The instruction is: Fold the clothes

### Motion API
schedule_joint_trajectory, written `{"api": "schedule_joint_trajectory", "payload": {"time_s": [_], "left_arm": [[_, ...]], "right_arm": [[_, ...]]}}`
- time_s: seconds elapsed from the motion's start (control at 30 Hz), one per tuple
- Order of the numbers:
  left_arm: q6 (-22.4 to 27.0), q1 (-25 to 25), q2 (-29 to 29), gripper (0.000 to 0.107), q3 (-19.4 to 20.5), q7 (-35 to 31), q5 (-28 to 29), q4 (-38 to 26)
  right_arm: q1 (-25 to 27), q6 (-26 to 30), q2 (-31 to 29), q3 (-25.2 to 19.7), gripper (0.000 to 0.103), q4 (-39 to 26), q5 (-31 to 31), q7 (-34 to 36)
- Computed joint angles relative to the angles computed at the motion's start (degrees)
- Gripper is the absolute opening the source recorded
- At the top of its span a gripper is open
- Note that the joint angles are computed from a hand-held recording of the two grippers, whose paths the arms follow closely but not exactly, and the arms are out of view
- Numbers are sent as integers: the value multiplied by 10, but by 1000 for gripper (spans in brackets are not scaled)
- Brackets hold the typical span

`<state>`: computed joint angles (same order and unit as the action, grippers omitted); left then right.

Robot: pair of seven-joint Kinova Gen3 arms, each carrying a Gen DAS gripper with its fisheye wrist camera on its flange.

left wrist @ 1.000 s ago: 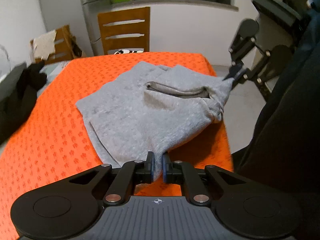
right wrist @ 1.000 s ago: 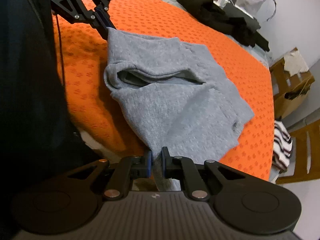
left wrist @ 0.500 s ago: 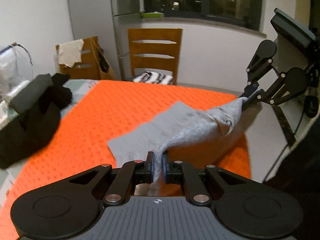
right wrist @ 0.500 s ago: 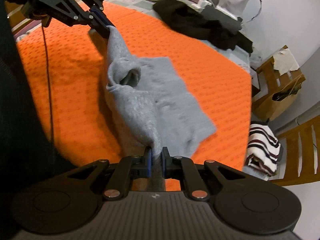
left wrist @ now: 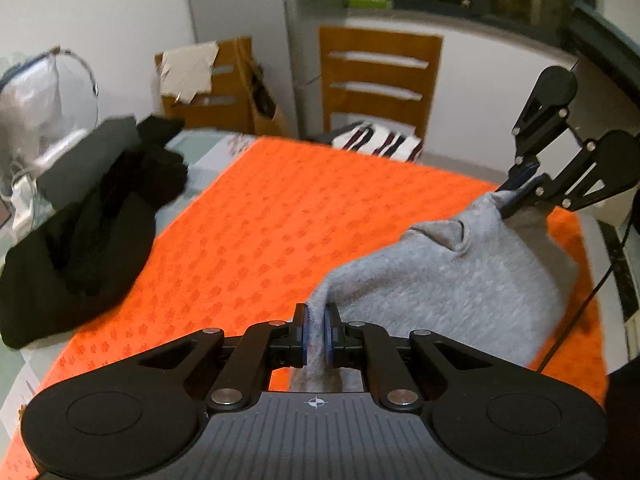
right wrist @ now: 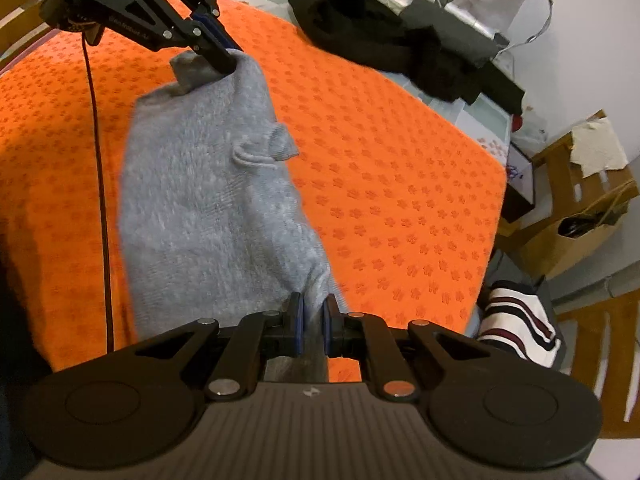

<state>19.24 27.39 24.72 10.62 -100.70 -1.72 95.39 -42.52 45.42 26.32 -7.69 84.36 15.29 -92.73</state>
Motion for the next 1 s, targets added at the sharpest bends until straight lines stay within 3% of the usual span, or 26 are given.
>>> {"api": "schedule_joint_trajectory", "payload": {"time_s": [0.1,0.2,0.33,0.47,0.53,0.57,0.7,0.83,0.9,1.0], "left_arm": [[14,17,28,11,-18,16,-8,-21],[-4,45,38,13,-46,39,-29,-14],[-64,44,21,24,-52,83,-19,26],[-127,32,-12,33,-36,100,-2,64],[-131,46,-15,40,-44,102,-6,66],[-131,52,-12,45,-49,104,-7,64],[-117,94,9,45,-104,158,6,51],[-145,163,18,48,-201,249,13,68],[-149,158,18,48,-206,286,34,74],[-151,103,17,49,-157,318,56,82]], "right_arm": [[23,-18,24,-6,13,-2,-21,21],[22,-59,31,5,17,22,-25,4],[8,-102,11,24,35,58,-8,-73],[-47,-135,-21,77,42,92,21,-166],[-69,-149,-35,94,42,102,34,-213],[-67,-156,-41,87,43,104,41,-236],[-26,-183,-35,36,43,87,29,-268],[10,-173,4,5,43,28,-29,-246],[14,-173,22,4,43,5,-53,-249],[16,-164,53,10,43,-34,-75,-250]]}}
